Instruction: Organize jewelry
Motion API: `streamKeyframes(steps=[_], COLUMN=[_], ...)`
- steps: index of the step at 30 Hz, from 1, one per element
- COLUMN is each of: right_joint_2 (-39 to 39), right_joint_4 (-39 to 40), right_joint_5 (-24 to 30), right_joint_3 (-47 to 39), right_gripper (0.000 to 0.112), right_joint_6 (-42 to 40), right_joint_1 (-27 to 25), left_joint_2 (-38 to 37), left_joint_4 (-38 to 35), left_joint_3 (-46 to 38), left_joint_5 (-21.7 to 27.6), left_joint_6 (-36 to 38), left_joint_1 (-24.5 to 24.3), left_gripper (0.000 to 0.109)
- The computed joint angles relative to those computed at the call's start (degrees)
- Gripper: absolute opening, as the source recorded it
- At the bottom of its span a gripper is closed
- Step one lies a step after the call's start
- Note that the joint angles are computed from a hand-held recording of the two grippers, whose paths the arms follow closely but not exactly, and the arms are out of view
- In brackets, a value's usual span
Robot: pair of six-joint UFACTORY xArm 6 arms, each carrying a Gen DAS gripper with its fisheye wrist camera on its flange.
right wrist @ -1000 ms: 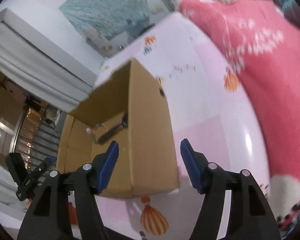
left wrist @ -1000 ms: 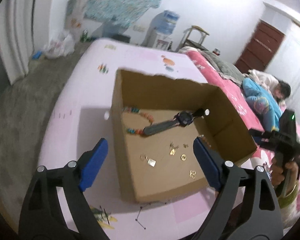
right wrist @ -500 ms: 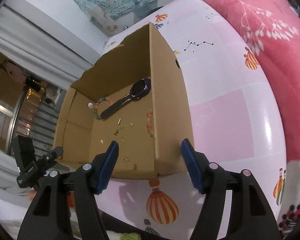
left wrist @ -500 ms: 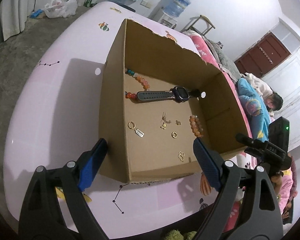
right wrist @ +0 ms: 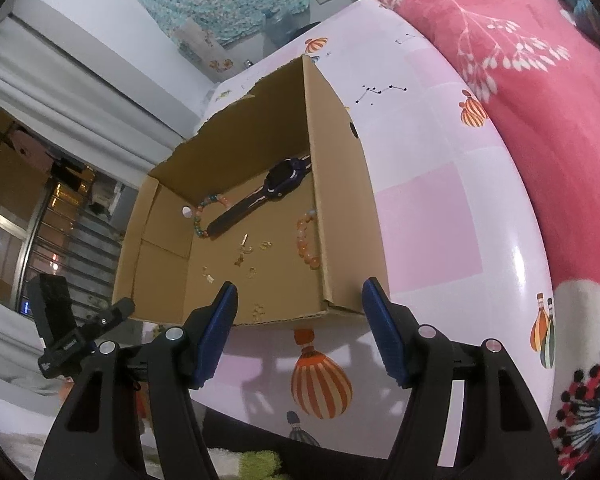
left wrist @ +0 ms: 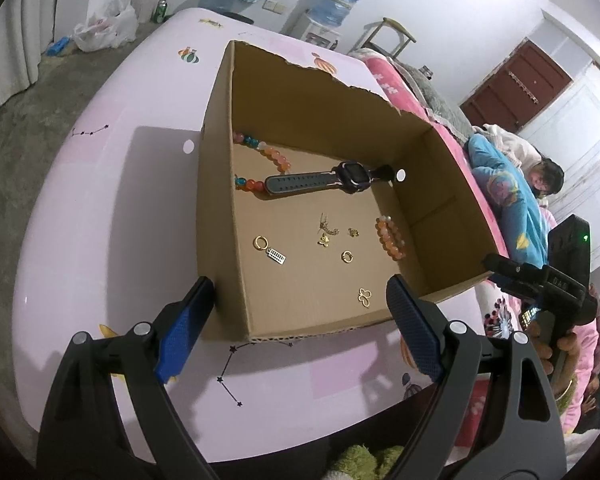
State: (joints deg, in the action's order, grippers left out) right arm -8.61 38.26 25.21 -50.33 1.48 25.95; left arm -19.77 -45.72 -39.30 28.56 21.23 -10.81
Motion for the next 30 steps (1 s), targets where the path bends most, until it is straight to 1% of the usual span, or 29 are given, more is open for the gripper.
streamKeyframes(steps=[5, 9, 12, 17, 20, 22, 25, 27, 30], right_joint_2=[-0.97, -3.45, -4.6, -5.08, -5.47, -6.49, -8.8, -10.83, -13.86], right_joint_4=[-8.08, -9.21, -8.44, -8.05, -7.77, -9.7, -14.1, -23.86, -36.01], right_joint_5=[0.44, 0.05, -0.63, -2.49, -3.29, -4.45, -6.34, -6.36, -5.85], right_joint_3=[0.22, 2.86, 4.27, 5.52, 6.21, 7.53, 9.79, 11.27, 12.83], right_gripper=[0.064, 0.064, 0.064, 0.064, 0.064, 0.064, 0.064, 0.065, 0.07], right_joint_6=[6.75, 8.37, 8.46, 8.7, 9.0, 11.16, 15.3, 23.63, 33.3], right_joint_1=[0.92, 0.9, 0.99, 1.44, 1.55, 1.77, 2.03, 1.77, 1.85], left_joint_2=[-0.7, -2.08, -3.22, -3.79, -4.47, -6.04, -8.98, -10.74, -13.66], left_joint_4=[0.31, 0.45, 0.11, 0.59, 2.01, 7.88, 19.7, 24.68, 37.0], left_joint_3=[0.44, 1.62, 2.78, 3.49, 4.19, 5.69, 8.11, 9.14, 10.56], left_joint_5=[0.33, 1.14, 1.16, 0.21, -1.77, -5.19, -9.41, -10.85, -12.47], left_joint_6=[-0.35, -0.06, 0.38, 0.05, -0.66, -5.08, -14.25, -18.57, -29.25], left_joint_1=[-0.01, -0.1, -0.22, -0.59, -1.55, -2.84, -3.84, -3.88, -3.5], left_gripper=[0.083, 0.083, 0.083, 0.083, 0.083, 0.083, 0.085, 0.085, 0.089])
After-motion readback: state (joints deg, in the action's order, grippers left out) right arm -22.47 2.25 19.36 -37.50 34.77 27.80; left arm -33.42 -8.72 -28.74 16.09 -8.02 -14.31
